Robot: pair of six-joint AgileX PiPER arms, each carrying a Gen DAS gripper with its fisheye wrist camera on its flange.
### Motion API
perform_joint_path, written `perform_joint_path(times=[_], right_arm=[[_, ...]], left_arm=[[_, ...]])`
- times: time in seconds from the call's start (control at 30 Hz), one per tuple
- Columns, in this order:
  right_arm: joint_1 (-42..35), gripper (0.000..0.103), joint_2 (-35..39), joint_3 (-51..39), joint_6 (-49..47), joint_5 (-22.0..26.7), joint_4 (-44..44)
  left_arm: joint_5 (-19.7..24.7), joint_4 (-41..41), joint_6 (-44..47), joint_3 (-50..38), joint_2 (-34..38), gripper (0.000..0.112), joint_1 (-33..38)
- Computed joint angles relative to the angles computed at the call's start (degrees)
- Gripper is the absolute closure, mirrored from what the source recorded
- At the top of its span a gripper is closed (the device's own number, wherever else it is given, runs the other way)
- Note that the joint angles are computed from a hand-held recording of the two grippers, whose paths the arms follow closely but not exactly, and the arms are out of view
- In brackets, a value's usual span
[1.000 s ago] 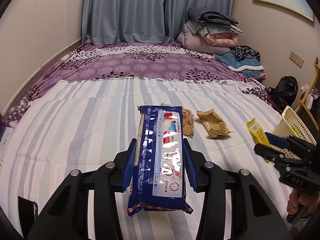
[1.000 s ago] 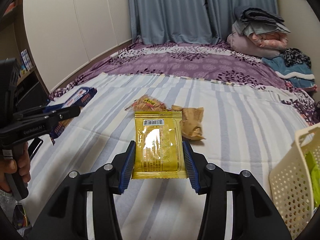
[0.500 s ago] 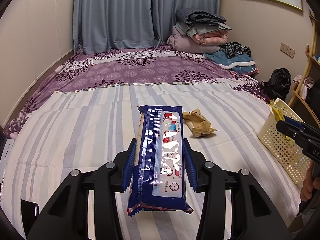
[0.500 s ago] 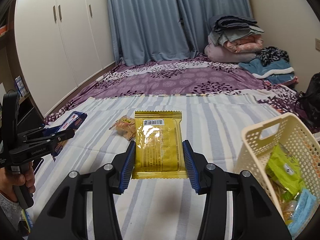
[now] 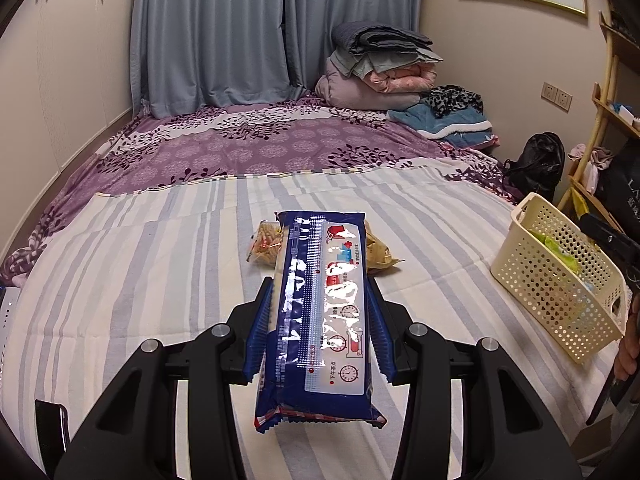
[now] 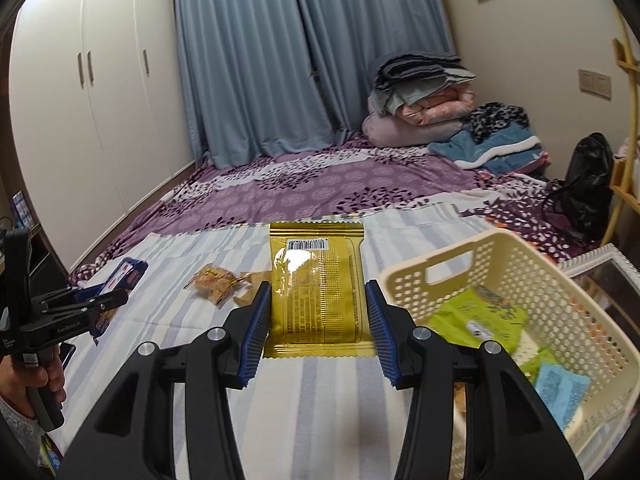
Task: Organize snacks
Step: 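Carry the yellow packet over the basket with the right tool while the left tool holds the biscuit packet, then open the right tool over the basket to drop the yellow packet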
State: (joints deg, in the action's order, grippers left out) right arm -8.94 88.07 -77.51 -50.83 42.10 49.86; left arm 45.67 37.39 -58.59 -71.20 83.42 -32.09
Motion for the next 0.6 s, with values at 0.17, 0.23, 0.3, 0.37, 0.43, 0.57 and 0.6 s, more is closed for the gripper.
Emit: perform_joint_path(times=[0.17, 0.23, 0.3, 0.37, 0.43, 0.57, 0.6], right_arm=[[-5.54, 0.056, -0.3, -0.09, 1.18, 1.0, 0.28], [-7.53, 0.056, -0.16, -0.08, 1.38, 0.64, -0.31], [-9.61, 0.056, 0.27, -0.3, 1.63, 0.53, -0.95], [-11.1, 0.055, 0.38, 0.22, 1.83, 0.05, -1.63], [-12.67, 0.055, 0.9, 0.29, 2.11, -0.24, -2.1], [-15.6, 0.055, 2.39, 0.06, 2.16, 0.22, -2.38], [-16.17, 0.054, 2.9, -0.08, 2.21, 0.46, -2.52]], left_arm=[[0.06, 0.05, 0.05, -1.28, 0.9, 0.067, -1.09], [0.2, 0.18, -0.07, -1.88, 1.31, 0.067, -1.74], [0.28, 0.11, 0.09, -2.58, 1.85, 0.067, -2.1], [0.25, -0.18, 0.43, -3.17, 2.39, 0.067, -2.32], [0.52, -0.37, 0.68, -4.03, 3.07, 0.067, -2.72], [0.96, -0.69, 1.48, -5.82, 4.5, 0.067, -3.4], [1.04, -0.7, 1.6, -6.2, 4.82, 0.067, -3.6]])
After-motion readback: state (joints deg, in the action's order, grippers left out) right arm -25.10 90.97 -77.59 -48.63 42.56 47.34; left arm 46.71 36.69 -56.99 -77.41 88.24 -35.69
